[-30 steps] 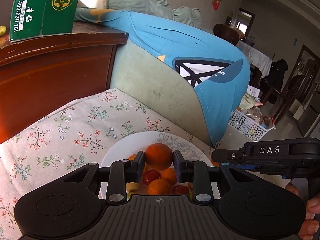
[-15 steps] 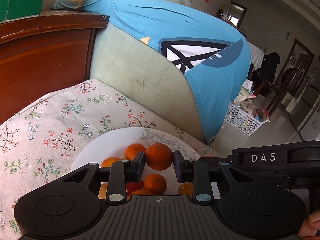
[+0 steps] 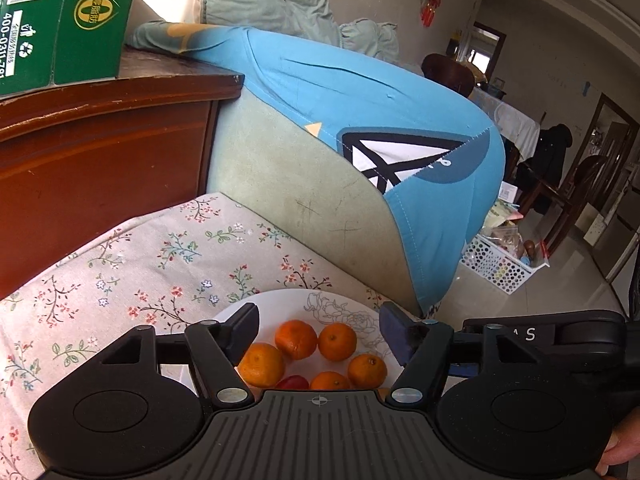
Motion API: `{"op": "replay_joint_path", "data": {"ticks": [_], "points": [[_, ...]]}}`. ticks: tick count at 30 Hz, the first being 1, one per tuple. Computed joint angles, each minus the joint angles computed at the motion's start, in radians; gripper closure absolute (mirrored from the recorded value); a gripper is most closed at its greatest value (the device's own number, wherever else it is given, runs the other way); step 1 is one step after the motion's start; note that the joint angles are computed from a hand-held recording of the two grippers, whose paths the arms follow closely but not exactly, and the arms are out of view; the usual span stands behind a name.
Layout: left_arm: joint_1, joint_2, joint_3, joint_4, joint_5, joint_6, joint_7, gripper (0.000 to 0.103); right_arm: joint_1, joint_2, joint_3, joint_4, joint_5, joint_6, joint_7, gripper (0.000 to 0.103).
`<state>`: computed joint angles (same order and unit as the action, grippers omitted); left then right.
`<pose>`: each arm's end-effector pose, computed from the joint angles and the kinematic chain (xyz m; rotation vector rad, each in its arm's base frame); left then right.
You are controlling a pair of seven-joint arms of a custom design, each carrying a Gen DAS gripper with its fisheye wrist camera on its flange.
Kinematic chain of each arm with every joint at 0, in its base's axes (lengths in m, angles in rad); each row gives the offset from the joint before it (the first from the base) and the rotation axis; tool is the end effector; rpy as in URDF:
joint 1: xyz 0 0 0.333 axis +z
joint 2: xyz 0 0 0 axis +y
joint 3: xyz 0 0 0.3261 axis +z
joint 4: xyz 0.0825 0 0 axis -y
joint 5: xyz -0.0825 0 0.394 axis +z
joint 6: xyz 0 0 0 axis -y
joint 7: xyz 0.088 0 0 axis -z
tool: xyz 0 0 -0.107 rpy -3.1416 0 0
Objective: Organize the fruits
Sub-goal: 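Carry both oranges over the white plate and open both tools, then withdraw both open tools from the plate toward the remaining fruits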
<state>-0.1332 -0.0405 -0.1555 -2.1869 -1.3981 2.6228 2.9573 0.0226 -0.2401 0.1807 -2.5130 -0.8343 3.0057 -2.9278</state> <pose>0.5446 -0.1384 0.4458 -1.2843 2.3073 -1.4104 0.4578 0.1514 0.4348 -0.9192 2.2032 -0.3695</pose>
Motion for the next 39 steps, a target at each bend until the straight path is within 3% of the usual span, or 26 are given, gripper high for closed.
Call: {"op": "replay_joint_path", "data": {"ticks": [3, 6, 8, 14, 18, 23, 27, 32, 34, 39], "points": [[0.008, -0.018, 0.007, -0.009, 0.053, -0.005, -0.05, 0.034, 0.005, -0.004, 0.005, 0.002, -0.006, -0.009, 0.001, 0.056], [0.012, -0.041, 0.016, -0.032, 0.1, -0.005, -0.082, 0.023, 0.027, -0.004, -0.008, 0.0, 0.021, 0.002, -0.036, 0.049], [0.012, -0.059, 0.019, -0.05, 0.129, 0.009, -0.106, 0.018, 0.034, -0.006, -0.005, 0.001, 0.035, -0.004, -0.055, 0.035], [0.016, -0.117, 0.04, -0.101, 0.208, 0.047, -0.214, 0.008, 0.092, -0.017, -0.008, 0.019, 0.115, -0.103, -0.134, 0.013], [0.029, -0.151, 0.064, -0.13, 0.292, 0.04, -0.315, 0.008, 0.139, -0.02, -0.006, 0.049, 0.155, -0.195, -0.21, 0.013], [0.041, -0.201, 0.075, -0.188, 0.436, 0.093, -0.429, 0.007, 0.13, -0.033, 0.042, 0.065, 0.002, -0.209, -0.129, 0.009], [0.054, -0.221, 0.104, -0.205, 0.504, 0.037, -0.506, 0.007, 0.196, -0.031, 0.015, 0.07, 0.07, -0.21, -0.227, 0.009], [0.057, -0.238, 0.14, -0.22, 0.504, -0.011, -0.504, 0.007, 0.217, -0.039, 0.067, 0.089, 0.034, -0.293, -0.19, 0.009], [0.068, -0.237, 0.149, -0.214, 0.516, -0.055, -0.503, 0.007, 0.233, -0.042, 0.07, 0.09, 0.026, -0.319, -0.18, 0.008], [0.096, -0.238, 0.149, -0.214, 0.553, -0.075, -0.519, 0.007, 0.262, -0.052, 0.069, 0.086, 0.022, -0.348, -0.153, 0.006]]}}
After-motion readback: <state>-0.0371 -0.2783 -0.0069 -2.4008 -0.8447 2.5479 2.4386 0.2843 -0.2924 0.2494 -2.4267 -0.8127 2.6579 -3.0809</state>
